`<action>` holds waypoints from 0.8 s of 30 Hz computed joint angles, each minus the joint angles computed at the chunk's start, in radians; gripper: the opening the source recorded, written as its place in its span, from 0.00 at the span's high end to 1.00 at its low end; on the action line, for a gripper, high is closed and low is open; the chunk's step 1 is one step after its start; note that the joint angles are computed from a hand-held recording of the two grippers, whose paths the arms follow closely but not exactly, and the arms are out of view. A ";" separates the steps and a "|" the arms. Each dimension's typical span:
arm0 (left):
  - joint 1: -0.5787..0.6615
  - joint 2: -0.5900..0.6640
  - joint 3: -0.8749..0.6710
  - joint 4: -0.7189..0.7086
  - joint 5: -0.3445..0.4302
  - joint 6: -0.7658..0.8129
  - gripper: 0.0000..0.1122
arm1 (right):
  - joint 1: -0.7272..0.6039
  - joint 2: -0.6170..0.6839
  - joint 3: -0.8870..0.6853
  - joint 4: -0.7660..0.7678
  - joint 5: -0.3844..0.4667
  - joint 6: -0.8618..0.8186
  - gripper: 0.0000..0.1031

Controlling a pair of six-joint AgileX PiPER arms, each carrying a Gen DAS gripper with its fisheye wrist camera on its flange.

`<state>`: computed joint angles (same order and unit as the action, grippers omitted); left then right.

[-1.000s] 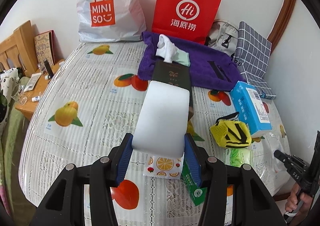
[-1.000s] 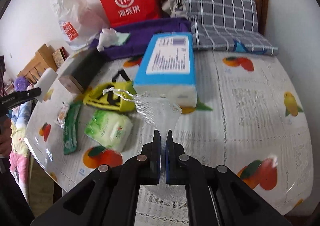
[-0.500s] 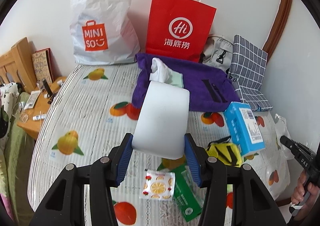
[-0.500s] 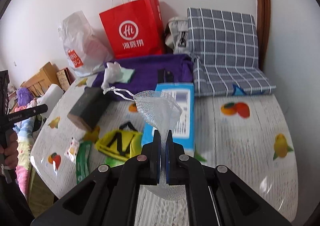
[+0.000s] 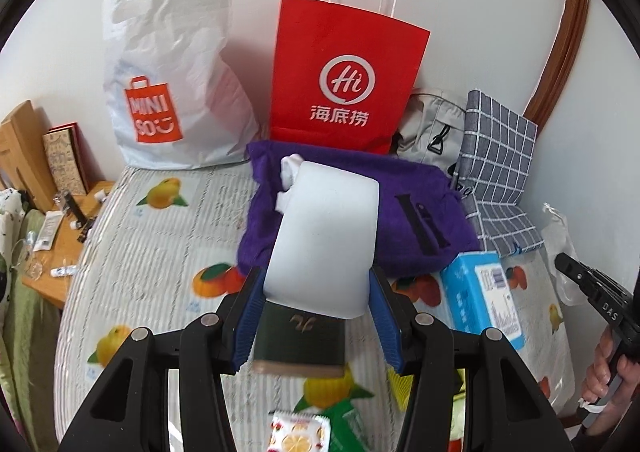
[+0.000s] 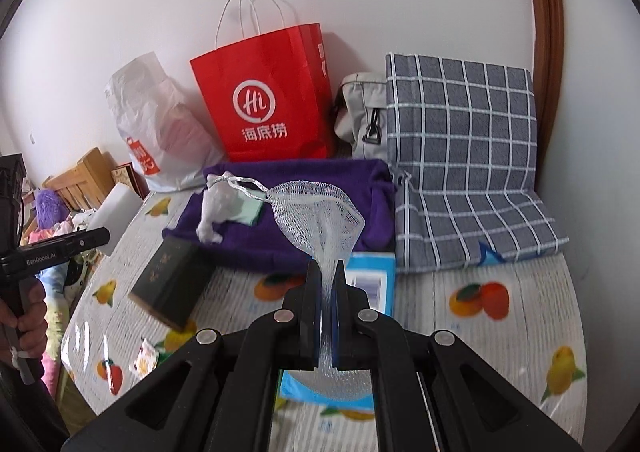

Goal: Organize soft objects
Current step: 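Carry the block with the left tool while the right tool carries the mesh bag toward the towel, then lower the block onto the towel and open the left tool while the right tool releases the mesh bag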

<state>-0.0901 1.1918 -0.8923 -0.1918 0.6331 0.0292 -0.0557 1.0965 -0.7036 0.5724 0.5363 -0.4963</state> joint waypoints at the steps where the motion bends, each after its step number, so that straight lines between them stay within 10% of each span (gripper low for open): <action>1: -0.005 0.017 -0.013 0.001 -0.004 -0.003 0.56 | 0.001 0.020 -0.015 0.005 -0.005 -0.005 0.96; 24: -0.022 0.455 -0.388 -0.106 -0.008 0.083 0.56 | 0.037 0.492 -0.398 0.085 -0.061 -0.053 0.96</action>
